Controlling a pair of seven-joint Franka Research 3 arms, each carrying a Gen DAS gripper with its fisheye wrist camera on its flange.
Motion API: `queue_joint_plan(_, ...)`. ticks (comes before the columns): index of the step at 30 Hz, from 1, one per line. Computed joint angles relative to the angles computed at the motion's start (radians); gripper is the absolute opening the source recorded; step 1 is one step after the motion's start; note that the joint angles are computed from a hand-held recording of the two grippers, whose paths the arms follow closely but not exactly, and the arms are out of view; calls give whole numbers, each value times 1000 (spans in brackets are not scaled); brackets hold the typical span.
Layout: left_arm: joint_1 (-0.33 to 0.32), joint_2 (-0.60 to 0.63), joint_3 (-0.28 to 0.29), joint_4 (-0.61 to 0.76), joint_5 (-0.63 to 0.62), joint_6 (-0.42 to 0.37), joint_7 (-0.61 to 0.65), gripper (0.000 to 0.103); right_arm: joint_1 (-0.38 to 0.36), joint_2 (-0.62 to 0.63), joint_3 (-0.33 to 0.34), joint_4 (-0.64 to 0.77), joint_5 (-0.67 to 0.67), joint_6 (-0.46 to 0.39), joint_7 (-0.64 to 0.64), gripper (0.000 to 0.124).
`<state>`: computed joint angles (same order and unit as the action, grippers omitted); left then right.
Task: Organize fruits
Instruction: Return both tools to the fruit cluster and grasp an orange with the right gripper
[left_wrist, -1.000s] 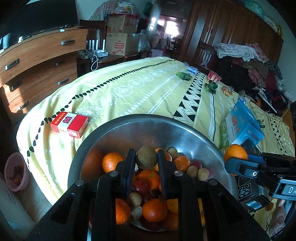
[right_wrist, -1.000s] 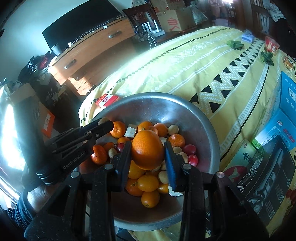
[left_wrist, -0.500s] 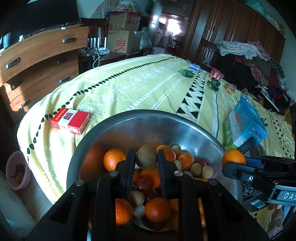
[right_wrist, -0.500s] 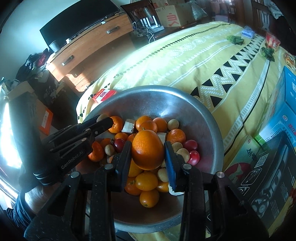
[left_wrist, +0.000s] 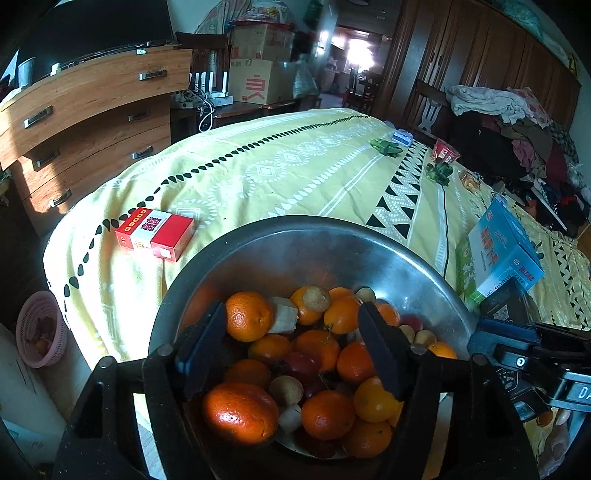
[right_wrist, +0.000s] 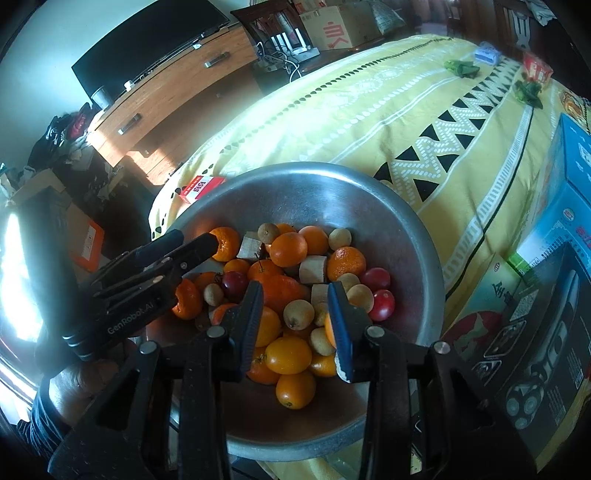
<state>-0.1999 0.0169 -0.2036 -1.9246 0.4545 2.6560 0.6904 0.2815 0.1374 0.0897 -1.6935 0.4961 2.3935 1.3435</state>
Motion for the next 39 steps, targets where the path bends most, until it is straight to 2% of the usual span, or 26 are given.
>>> queue_joint_plan(2, -2, -3, -1, 3, 19, -17, -14, 78, -2, -33, 0, -37, 18, 22, -7, 48)
queue_joint_plan(6, -10, -6, -7, 12, 30, -41, -24, 78, 1, -140, -2, -154, 59, 106, -62, 62)
queue_joint_plan(8, -14, -20, -11, 8, 44, -33, -36, 78, 7, -224, -7, -250, 70, 162, -97, 76)
queue_joint_plan(10, -20, -29, -17, 13, 59, -28, -52, 78, 11, -314, -13, -356, 52, 214, -112, 84)
queue_joint_plan(14, -54, -15, -47, 73, 107, -24, -65, 78, -19, -513, -18, -584, -45, 269, -57, 86)
queue_joint_plan(17, -109, 35, -77, 166, 144, -13, -32, 78, -63, -651, -40, -726, -91, 238, -5, 86)
queue_joint_plan(20, -192, 117, -111, 290, 160, 22, 56, 78, -133, -769, -61, -833, -142, 188, 53, 86)
queue_joint_plan(23, -268, 218, -155, 412, 92, 51, 218, 78, -203, -869, -83, -917, -176, 149, 100, 86)
queue_joint_plan(24, -284, 271, -192, 463, 29, 57, 313, 78, -225, -895, -92, -939, -187, 140, 108, 86)
queue_joint_plan(26, -330, 366, -226, 561, -31, 25, 408, 78, -270, -931, -95, -966, -215, 124, 127, 86)
queue_joint_plan(28, -394, 463, -220, 673, -80, -43, 468, 78, -301, -960, -108, -990, -227, 113, 144, 86)
queue_joint_plan(29, -397, 495, -239, 703, -79, -72, 470, 78, -317, -970, -119, -1003, -231, 111, 146, 86)
queue_joint_plan(33, -496, 653, -184, 891, -149, -204, 493, 78, -359, -947, -171, -1028, -238, 139, 106, 85)
queue_joint_plan(35, -535, 710, -149, 972, -172, -266, 485, 76, -364, -891, -198, -1016, -230, 172, 65, 78)
queue_joint_plan(39, -554, 745, -105, 1005, -225, -303, 500, 75, -339, -777, -263, -975, -169, 207, -45, 68)
